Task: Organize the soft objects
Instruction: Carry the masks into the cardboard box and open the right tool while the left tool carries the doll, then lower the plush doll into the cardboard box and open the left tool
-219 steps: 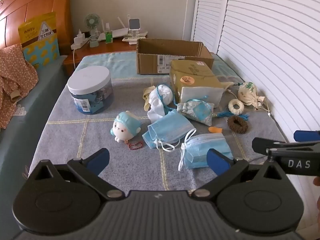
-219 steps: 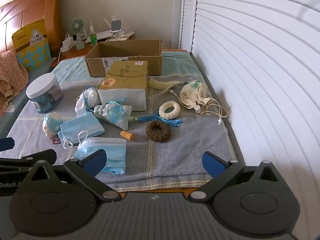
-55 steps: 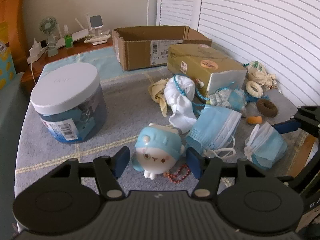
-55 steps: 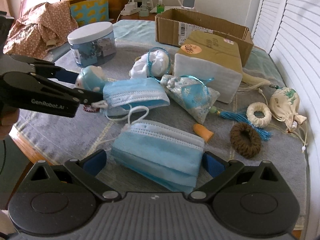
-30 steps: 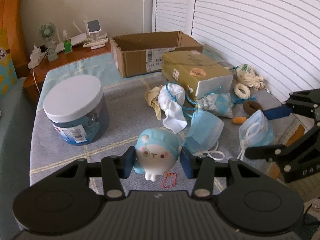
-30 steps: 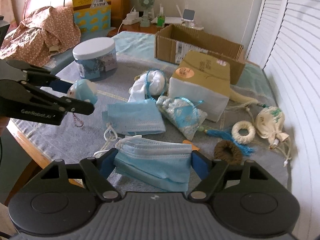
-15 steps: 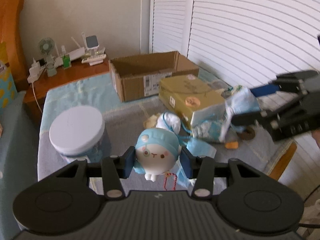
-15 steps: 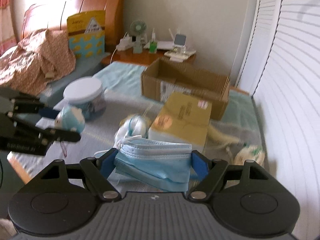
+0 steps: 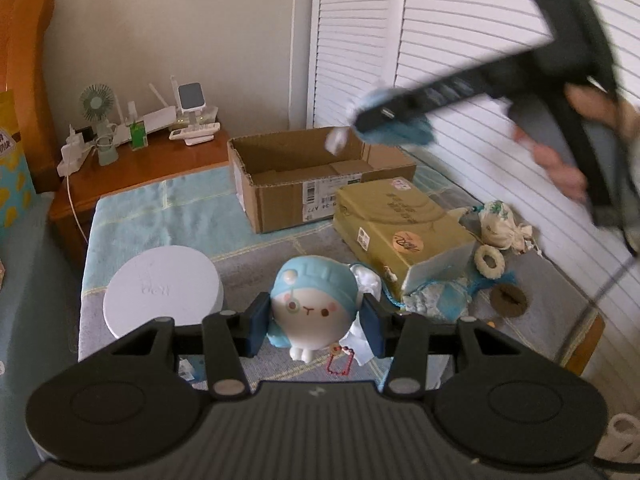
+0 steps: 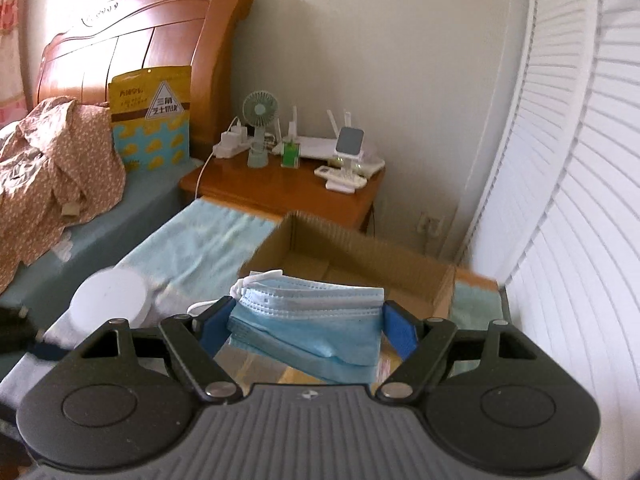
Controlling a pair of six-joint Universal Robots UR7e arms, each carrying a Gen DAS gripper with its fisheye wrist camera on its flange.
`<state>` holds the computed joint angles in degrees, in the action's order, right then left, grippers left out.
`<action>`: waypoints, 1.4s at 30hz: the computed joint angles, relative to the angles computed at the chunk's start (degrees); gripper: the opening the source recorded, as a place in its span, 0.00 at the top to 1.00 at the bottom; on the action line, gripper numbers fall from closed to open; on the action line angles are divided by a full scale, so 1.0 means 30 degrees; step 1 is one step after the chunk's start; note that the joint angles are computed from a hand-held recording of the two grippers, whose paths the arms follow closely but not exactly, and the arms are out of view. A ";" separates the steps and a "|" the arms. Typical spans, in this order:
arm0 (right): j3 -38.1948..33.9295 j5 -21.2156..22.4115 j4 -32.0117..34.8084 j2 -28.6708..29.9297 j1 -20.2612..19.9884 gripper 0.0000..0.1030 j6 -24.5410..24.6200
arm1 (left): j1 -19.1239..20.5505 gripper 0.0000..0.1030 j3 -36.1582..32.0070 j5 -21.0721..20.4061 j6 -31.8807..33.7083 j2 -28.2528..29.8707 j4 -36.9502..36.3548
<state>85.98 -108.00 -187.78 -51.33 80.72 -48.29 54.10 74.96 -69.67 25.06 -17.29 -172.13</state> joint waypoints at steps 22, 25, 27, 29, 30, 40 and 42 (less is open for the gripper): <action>-1.4043 -0.1378 0.8769 0.7541 -0.0378 0.00 0.2959 | 0.0116 0.54 -0.1722 0.0908 -0.0988 0.0988 0.0854; -1.3293 -0.1367 0.8357 0.7162 -0.0450 0.00 0.2940 | 0.0121 0.54 -0.1832 0.0999 -0.1009 0.1033 0.0986; -1.2582 -0.1432 0.8020 0.6770 -0.0477 0.00 0.3061 | 0.0093 0.54 -0.1889 0.1002 -0.1015 0.1071 0.1034; -1.1618 -0.1295 0.7703 0.6198 -0.0519 0.00 0.3367 | 0.0064 0.54 -0.1962 0.0993 -0.1034 0.1104 0.1121; -1.1142 -0.1290 0.7490 0.5929 -0.0519 0.00 0.3474 | 0.0054 0.54 -0.2011 0.0981 -0.1012 0.1119 0.1180; -0.3742 -0.1747 0.2330 0.2347 -0.0533 0.00 0.3563 | -0.0203 0.54 -0.3776 0.1439 -0.0466 0.1696 0.2608; -0.2194 -0.2022 0.0608 0.1840 -0.0535 0.00 0.3014 | -0.0279 0.54 -0.4629 0.1538 -0.0142 0.2044 0.3036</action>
<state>79.40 -114.07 -185.95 -45.81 79.12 -39.24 53.26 61.07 -65.06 24.63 -11.16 -163.02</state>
